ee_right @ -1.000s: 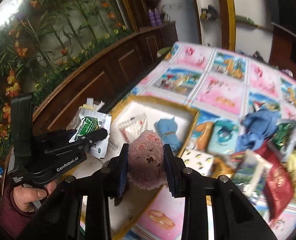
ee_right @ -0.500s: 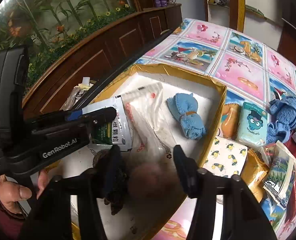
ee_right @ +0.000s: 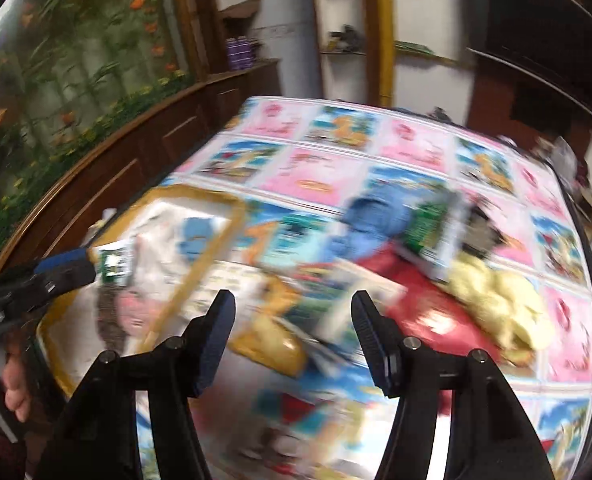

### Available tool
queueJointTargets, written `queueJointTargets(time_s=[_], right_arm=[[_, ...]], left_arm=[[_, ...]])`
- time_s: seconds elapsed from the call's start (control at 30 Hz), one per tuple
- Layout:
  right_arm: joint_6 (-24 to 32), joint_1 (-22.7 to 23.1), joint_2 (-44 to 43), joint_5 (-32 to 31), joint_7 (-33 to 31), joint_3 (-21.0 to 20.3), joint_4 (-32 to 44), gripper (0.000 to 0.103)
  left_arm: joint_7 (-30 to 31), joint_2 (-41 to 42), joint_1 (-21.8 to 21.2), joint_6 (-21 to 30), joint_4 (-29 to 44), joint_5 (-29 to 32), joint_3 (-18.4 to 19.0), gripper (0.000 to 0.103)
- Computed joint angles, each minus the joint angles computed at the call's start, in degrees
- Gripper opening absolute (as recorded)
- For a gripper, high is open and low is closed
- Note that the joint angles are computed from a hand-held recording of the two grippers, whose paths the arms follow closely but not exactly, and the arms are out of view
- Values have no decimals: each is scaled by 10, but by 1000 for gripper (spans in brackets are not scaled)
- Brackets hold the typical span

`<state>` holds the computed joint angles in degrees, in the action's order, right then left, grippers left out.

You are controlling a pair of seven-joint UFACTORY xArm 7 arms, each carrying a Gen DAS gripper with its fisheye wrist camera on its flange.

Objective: Organize soft objects
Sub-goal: 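Move both grippers back toward the remaining items on the table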

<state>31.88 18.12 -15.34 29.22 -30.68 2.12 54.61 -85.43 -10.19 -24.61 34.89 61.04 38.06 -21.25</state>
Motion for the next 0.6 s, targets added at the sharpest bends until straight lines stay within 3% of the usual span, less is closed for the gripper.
queueJointTargets(time_s=[0.13,0.37,0.43,0.5,0.6], right_arm=[[6,-21,31,1,10,-11,14,60],[-35,-26,113,-36,14,25,75,60],[-39,-28,135,-76,32,37,89,60],[5,-30,162,-94,32,43,115,55],[84,-42,154,-28,-60,46,116,55]], left_arm=[[7,69,-22,2,59,4,2,58],[9,107,-76,22,96,-2,33,58],[6,104,-83,28,94,-3,39,58],[-2,100,-85,33,89,0,42,58],[-4,94,-84,33,82,1,43,58]])
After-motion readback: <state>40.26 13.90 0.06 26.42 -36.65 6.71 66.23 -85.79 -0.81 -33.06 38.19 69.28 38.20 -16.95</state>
